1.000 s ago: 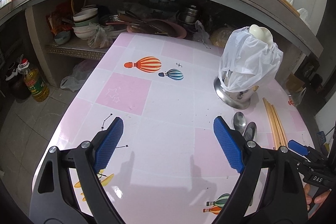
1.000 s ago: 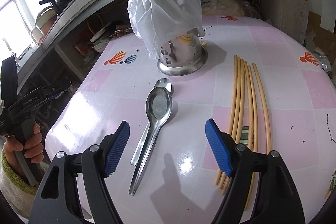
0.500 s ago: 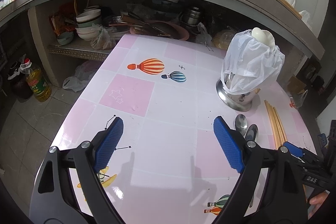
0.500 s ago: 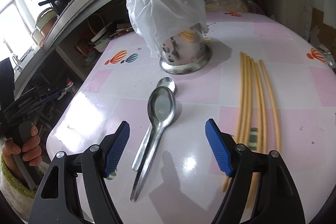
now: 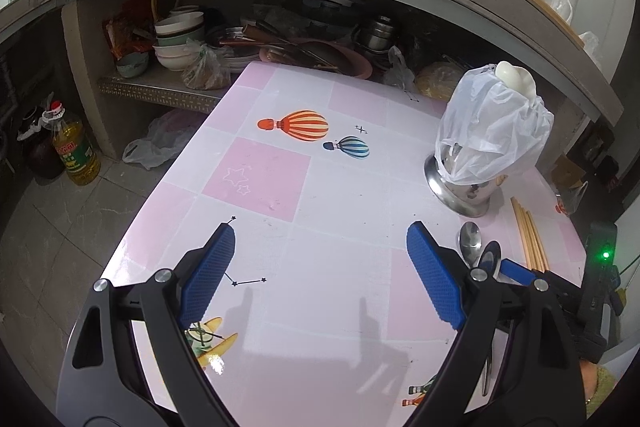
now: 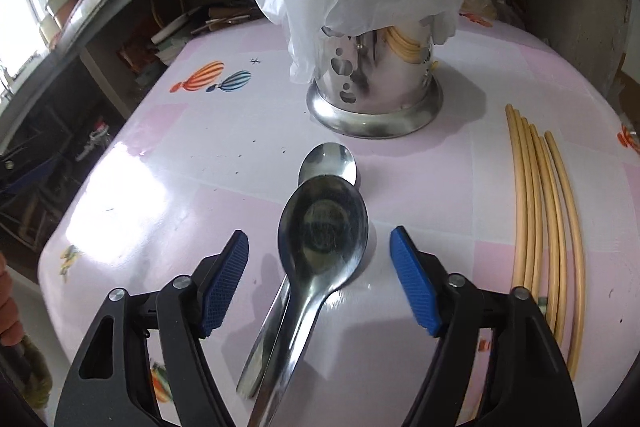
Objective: Organize utensils
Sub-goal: 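Lower the right gripper over the large steel spoon and close on it, then close the left gripper on the small steel spoon while the right gripper holds the large spoon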
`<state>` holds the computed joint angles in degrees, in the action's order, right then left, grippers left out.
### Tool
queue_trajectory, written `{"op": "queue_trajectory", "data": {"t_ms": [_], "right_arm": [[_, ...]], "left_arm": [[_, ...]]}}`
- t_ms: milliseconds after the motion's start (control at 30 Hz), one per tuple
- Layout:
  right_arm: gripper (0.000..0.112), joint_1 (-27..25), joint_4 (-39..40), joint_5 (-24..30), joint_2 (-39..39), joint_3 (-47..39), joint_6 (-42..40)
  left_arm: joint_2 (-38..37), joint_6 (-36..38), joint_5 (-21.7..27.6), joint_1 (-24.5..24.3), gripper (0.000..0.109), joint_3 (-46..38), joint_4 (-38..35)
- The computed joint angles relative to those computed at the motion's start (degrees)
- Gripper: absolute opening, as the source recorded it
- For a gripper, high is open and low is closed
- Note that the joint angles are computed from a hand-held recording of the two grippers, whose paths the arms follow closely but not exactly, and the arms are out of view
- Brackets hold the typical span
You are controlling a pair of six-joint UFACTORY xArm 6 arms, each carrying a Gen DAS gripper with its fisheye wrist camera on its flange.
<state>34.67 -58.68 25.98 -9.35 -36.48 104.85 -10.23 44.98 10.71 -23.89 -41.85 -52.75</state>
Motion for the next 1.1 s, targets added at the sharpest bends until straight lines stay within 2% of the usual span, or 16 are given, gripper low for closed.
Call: {"op": "queue_trajectory", "data": {"t_ms": [400, 667, 867, 967, 1100], "right_arm": [[0.046, 0.3, 1.1, 3.3, 1.9, -1.9, -0.8], [0.045, -0.5, -0.3, 1.0, -1.2, 1.5, 2.1], [0.045, 0.1, -1.1, 1.7, -5.3, 4.8, 3.6], [0.045, 1.1, -2.0, 3.9, -8.8, 6.9, 4.4], [0.045, 3.6, -2.7, 9.0, -14.1, 9.5, 5.1]], "left_arm": [[0.4, 0.0, 0.0, -0.1, 0.084, -0.3, -0.6], [-0.2, 0.7, -0.6, -0.4, 0.084, 0.2, -1.5], [-0.7, 1.1, -0.3, -0.7, 0.084, 0.6, -1.6], [-0.6, 1.1, 0.3, -1.3, 0.084, 0.5, -1.4], [0.3, 4.8, 2.4, -2.9, 0.084, -0.3, -4.2]]}}
